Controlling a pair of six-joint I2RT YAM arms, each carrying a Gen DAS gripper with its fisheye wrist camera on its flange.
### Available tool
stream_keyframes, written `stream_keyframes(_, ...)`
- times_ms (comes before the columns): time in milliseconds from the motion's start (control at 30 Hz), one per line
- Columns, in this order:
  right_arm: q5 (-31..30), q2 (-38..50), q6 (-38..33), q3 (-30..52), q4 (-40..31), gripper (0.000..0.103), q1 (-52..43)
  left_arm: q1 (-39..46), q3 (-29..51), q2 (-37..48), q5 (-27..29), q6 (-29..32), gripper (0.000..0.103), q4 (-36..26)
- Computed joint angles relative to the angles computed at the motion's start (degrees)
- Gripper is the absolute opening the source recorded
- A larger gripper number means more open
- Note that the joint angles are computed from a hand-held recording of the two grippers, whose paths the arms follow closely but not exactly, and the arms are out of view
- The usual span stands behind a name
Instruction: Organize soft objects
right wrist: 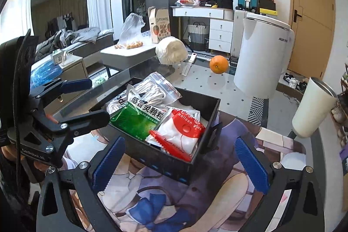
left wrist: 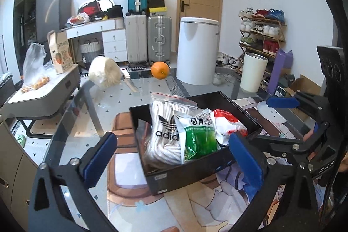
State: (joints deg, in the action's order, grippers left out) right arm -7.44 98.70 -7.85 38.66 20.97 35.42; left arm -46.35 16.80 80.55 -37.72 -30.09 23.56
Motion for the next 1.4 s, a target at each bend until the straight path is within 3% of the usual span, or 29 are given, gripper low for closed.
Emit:
stream_keyframes(433, 2.30, -0.44, 3.79, -7.84, 12.99, 0.102, 3.06, -5.57, -4.70, 0.61, -10.64, -5.53, 0.103, 2.36)
stream_keyframes(667, 3.02, 0.97, 5.02, -9.89, 18.51, 0.102, 3.83, -5.32, -5.77, 3.14, -12.35, -5.92, 0.103, 6.56)
stream_keyframes(867, 3.04, 1.48, 5.89, -11.29, 21.98, 0.102, 3.55, -5.97, -5.63, 3.98, -13.77, -7.11, 0.103, 6.55)
stream_keyframes(1400, 4.88, 1.13, 5.88, -13.91, 25.99, 0.102, 3.96, -6.73, -8.53, 3.53, -13.26, -5.80, 0.103, 11.74)
